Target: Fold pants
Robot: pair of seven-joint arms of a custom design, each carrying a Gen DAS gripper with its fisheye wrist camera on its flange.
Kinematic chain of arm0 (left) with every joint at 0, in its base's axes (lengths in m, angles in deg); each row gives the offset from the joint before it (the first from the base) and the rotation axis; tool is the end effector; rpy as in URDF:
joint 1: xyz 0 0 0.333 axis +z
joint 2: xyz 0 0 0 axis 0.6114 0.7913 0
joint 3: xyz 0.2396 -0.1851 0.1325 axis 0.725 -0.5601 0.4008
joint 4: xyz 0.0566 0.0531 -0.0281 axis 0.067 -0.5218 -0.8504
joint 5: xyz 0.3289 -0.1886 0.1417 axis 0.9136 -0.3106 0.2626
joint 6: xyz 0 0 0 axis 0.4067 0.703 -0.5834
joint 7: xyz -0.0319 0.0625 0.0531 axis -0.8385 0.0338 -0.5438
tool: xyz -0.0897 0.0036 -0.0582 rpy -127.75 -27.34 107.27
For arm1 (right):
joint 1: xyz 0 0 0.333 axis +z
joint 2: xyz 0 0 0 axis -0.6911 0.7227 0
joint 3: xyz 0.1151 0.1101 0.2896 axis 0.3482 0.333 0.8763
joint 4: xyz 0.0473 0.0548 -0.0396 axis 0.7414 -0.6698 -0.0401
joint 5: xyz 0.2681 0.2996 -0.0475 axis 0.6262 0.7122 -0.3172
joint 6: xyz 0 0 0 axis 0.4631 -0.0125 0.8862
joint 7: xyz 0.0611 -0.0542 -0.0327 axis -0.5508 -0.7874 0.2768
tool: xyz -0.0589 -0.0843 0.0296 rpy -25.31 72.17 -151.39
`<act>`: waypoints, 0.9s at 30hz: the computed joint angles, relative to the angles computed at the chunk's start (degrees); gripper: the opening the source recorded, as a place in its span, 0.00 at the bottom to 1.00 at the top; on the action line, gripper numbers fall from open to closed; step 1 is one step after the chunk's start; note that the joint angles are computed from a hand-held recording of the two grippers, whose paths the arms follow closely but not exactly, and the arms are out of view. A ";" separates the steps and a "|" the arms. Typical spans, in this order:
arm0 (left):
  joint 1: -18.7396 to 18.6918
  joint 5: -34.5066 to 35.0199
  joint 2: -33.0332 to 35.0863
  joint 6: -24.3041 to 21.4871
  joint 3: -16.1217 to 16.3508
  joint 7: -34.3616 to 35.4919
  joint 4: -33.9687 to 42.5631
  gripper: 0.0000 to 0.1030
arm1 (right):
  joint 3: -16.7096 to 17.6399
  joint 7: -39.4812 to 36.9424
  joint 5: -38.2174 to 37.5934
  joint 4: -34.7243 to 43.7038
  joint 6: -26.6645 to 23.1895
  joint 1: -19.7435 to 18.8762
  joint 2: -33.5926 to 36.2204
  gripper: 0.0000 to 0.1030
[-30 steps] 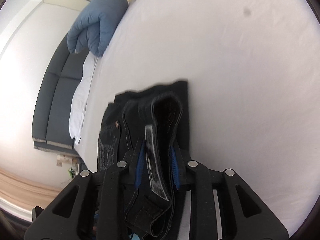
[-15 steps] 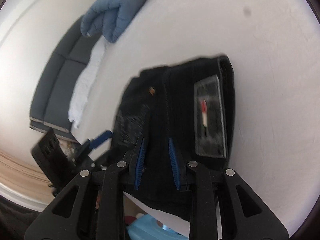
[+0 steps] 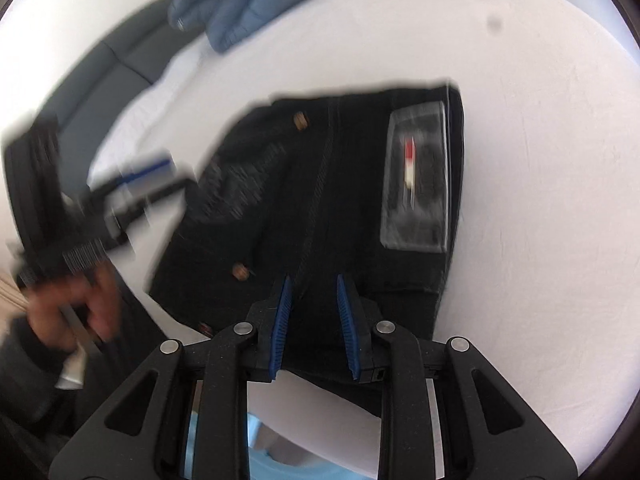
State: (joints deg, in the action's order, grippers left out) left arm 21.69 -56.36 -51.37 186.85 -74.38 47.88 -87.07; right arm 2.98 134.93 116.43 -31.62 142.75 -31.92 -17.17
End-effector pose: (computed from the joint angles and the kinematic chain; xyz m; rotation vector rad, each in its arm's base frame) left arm 0.6232 -0.2721 0.4691 -1.5914 2.0041 -0.8105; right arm 0.6164 0.1986 0.4317 -1.9345 1.4815 0.0446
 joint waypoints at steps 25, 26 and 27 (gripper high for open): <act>-2.64 3.17 -0.21 -15.65 -1.69 -5.89 -1.28 0.64 | -1.14 -1.74 4.68 -8.31 6.94 2.07 -5.55 0.22; -2.21 2.50 -0.38 -14.79 -1.87 -6.49 -1.94 0.65 | -1.26 -0.95 4.19 -8.24 6.64 2.10 -5.67 0.22; -1.97 2.20 -0.40 -14.48 -1.97 -6.83 -2.20 0.66 | -1.44 0.27 3.43 -8.09 6.17 2.13 -5.87 0.22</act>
